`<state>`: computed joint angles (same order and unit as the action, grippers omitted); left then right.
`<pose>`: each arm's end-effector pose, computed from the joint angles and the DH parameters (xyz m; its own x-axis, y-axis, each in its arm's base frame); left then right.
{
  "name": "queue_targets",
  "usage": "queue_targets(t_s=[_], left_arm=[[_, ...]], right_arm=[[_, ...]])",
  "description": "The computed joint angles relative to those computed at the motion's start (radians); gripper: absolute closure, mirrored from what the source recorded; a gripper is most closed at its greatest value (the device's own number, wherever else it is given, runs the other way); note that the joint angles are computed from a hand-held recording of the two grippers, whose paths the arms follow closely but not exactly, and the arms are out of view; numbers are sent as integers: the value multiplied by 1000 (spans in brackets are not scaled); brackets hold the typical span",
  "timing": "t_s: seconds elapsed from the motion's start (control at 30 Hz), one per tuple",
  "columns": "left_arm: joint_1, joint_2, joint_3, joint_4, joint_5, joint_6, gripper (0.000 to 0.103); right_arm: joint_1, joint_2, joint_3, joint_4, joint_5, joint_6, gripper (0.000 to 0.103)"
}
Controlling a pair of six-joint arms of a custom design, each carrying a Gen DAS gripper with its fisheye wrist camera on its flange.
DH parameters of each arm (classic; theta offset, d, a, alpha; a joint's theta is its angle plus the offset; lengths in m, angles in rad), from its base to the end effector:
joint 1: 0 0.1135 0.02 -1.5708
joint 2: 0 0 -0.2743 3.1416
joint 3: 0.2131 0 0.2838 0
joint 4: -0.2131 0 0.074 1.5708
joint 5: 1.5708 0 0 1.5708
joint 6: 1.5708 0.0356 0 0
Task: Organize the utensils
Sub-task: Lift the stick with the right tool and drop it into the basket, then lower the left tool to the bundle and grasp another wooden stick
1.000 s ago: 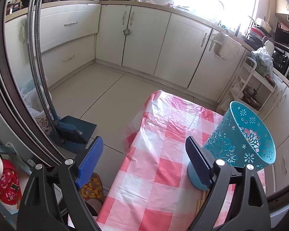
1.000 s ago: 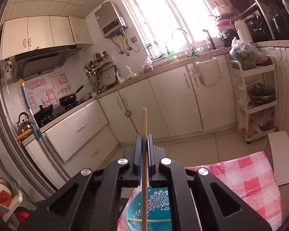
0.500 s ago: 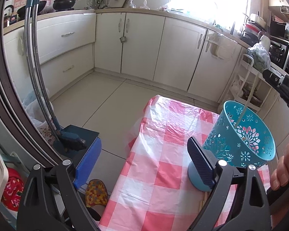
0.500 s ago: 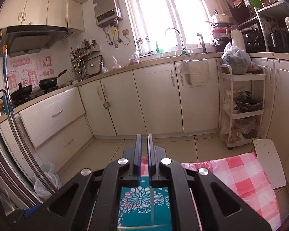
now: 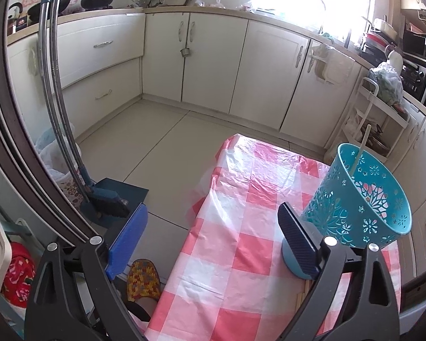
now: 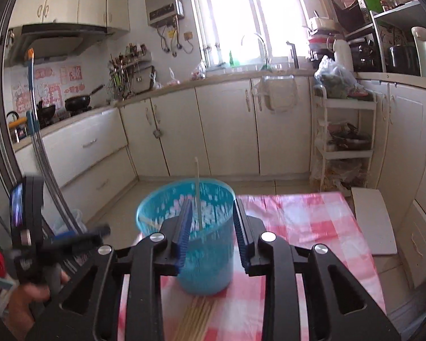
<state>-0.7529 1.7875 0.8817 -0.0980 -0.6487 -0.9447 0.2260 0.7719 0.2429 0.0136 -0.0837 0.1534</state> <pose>0.2718 -0.2252 0.1138 -0.6103 -0.3130 -0.7277 -0.3182 0.9381 -0.1366 0.1830 0.0451 0.1627 -0.5197 0.0368 -0.8536 -0.2173 0.9605 0.1737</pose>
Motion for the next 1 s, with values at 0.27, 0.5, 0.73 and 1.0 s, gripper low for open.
queue_targets(t_s=[0.27,0.5,0.73,1.0], left_arm=[[-15,22,11,-22,1,-2,12],[0,27,2,-29,28,1,11],[1,49,20,-35,41,23,11],[-19,140,75,-43,169,119,11]], right_arm=[[113,528,-16,142,26,43,73],[167,821,69,273,88,73,76],[165,827,41,312,97,57,77],[129,789,7,282,86,-68,90]])
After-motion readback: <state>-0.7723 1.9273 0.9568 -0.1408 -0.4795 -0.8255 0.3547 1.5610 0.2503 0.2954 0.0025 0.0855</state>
